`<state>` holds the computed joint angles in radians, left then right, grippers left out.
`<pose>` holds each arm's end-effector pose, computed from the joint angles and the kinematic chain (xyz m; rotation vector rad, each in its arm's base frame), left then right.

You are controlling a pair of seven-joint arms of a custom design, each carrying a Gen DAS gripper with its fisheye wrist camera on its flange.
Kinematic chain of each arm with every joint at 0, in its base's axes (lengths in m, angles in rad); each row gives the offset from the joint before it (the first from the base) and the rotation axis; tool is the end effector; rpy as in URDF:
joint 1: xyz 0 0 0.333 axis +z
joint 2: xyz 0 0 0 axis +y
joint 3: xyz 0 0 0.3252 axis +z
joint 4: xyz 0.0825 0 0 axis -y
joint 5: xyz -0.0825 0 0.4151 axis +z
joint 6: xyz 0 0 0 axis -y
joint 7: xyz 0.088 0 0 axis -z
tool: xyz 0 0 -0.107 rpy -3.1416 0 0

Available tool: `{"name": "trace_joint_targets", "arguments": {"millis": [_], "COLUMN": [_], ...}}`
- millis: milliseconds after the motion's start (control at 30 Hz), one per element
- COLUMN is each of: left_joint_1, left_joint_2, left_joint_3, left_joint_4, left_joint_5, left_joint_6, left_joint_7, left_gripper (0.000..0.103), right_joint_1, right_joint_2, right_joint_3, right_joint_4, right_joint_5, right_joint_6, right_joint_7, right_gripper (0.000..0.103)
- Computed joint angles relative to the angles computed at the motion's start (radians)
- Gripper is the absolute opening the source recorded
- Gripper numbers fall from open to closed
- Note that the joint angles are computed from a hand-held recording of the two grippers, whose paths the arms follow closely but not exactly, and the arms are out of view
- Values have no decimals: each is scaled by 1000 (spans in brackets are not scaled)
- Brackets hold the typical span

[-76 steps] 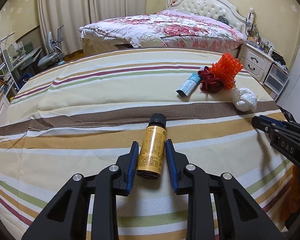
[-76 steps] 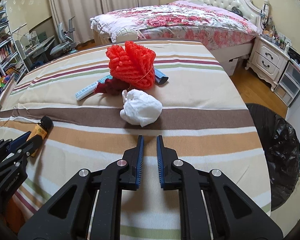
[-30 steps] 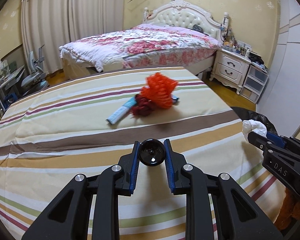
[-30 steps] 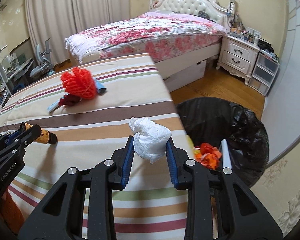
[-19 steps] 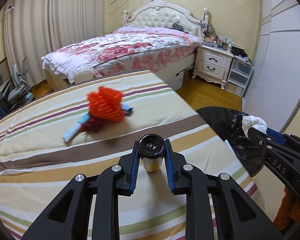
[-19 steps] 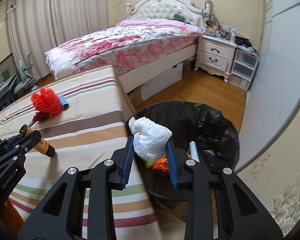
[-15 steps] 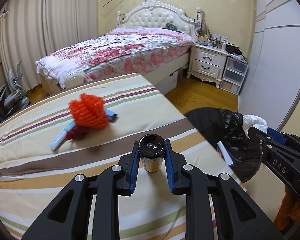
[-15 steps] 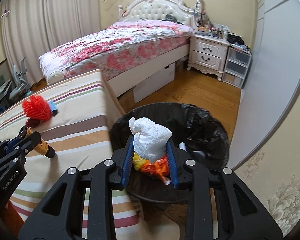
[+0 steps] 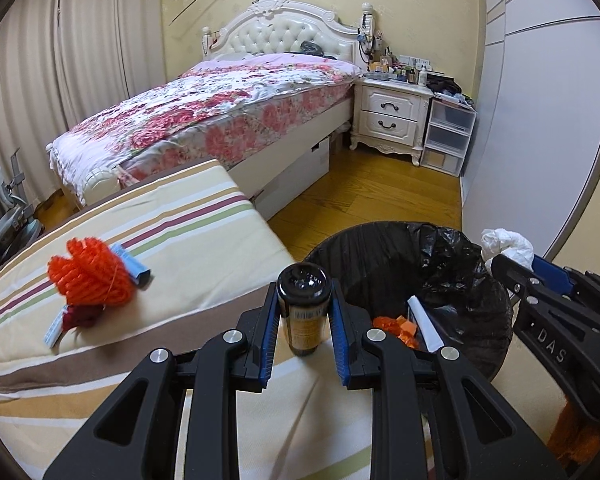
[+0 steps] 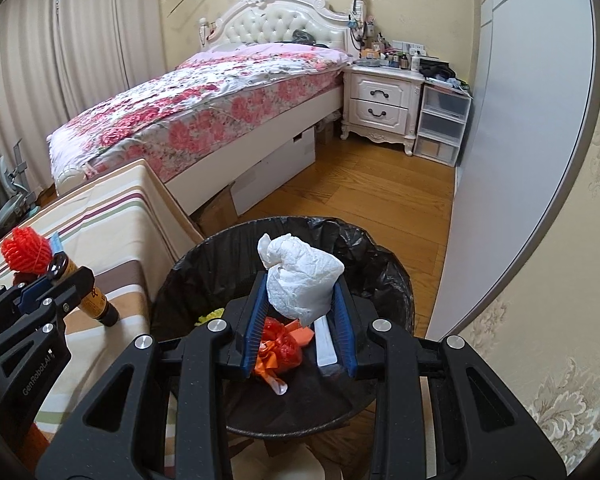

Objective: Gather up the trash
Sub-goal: 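Carry the amber bottle and white tissue in both tools over the bin, then open both tools to drop the amber bottle and tissue into the bin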

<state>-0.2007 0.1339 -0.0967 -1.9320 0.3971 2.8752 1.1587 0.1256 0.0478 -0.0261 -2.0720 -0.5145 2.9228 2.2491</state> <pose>0.6308 -0.2133 0.5063 -1.5441 1.9242 -0.8173 0.6228 0.0934 0.4897 -1.6154 1.8242 -0.7541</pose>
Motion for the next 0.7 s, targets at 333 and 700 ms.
{"name": "trace_joint_targets", "arguments": {"millis": [333,700], "left_joint_1": [-45,-80], "left_joint_2": [89,136], "left_joint_3": [19,40], "left_joint_4": [108,163], "left_joint_5": [15,28], "left_joint_6": [-41,-72], "left_joint_7": [12,17], "left_gripper": [25,36], "right_joint_1": [-1,7], "right_joint_2": [56,84], "right_joint_3": [-14,-33], "right_joint_4": [52,75], "right_joint_5": [15,-6], "right_joint_6": [-15,-25], "right_joint_7": [12,39], "right_gripper": [31,36]}}
